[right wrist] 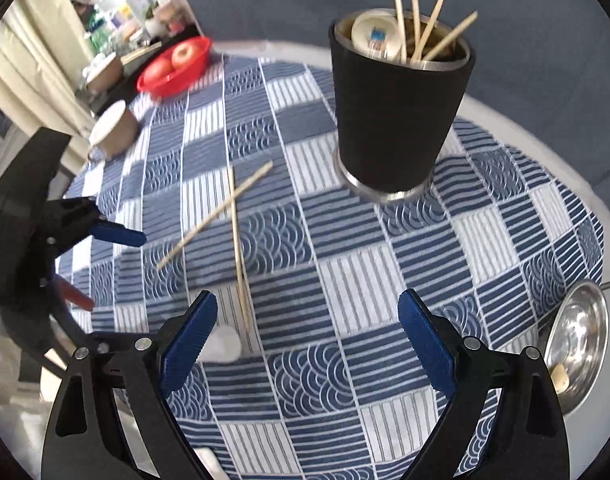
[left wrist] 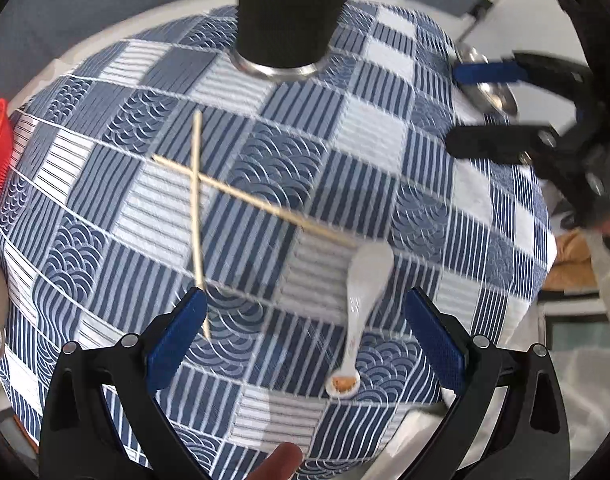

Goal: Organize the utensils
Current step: 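Move both grippers toward the bear-print white spoon on the table, then grasp the bear-print spoon's handle end with the left gripper while the right gripper holds its bowl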

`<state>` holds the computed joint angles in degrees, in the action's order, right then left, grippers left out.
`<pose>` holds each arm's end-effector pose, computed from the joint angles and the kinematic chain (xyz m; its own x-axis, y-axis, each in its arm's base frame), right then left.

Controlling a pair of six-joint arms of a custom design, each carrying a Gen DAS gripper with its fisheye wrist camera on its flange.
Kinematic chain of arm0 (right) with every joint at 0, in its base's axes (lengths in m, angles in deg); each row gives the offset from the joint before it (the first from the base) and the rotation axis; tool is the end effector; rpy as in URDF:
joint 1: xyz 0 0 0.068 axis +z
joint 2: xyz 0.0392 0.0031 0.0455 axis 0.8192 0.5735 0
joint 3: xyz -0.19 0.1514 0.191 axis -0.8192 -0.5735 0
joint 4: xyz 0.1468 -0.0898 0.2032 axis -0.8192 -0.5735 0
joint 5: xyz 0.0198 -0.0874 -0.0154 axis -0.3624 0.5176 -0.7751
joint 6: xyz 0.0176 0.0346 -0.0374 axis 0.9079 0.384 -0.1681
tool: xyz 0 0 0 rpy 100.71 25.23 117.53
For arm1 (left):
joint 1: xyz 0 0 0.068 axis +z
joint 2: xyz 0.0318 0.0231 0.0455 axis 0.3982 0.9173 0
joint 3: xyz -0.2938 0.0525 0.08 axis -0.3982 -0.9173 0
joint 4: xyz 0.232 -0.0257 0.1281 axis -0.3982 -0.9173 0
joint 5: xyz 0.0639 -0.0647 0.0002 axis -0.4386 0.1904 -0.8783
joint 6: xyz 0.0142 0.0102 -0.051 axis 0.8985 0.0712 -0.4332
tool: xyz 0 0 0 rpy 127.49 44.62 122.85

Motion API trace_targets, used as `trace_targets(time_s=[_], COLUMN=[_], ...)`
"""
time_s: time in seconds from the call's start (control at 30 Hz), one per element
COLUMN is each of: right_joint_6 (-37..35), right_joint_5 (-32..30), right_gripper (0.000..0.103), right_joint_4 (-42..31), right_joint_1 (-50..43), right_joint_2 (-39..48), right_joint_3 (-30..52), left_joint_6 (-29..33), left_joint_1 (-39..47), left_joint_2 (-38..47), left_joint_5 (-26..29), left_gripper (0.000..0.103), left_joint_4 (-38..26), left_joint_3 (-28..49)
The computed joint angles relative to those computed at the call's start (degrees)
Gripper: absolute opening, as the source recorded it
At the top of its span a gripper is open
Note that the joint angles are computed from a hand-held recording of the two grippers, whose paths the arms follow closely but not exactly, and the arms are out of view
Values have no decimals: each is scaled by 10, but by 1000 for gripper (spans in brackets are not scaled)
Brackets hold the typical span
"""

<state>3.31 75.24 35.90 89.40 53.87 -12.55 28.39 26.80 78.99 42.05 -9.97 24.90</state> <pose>0.2678 0.1827 0.2482 -0.9502 -0.0532 -0.3072 -0.1072 0.9811 0.1614 0.2728 0.0053 0.2004 -0.6391 0.7398 -0.2104 0.7687 0.6048 -0.2080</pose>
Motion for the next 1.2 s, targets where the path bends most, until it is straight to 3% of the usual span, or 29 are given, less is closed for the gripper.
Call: trace_targets(time_s=[0.47,0.77,0.97,1.2], right_joint_6=[29,27,32,39], right_joint_5=[-36,-43,-48,-45], right_gripper=[87,87,87,87], right_joint_4=[36,47,61,72], right_joint_1=[32,51,59,63], right_joint_2=[40,90,113,121], right_joint_3=[-42,-38,-42,-44], left_joint_6=[44,11,46,39], left_joint_1=[26,8,-31,-38], left_joint_2=[-26,-33,-110,-108], left_joint_5=[-36,-86,-119,-115], left_gripper=[97,97,99,99], left_joint_4=[32,143,235,243], left_joint_3=[-110,-191,-283,-289])
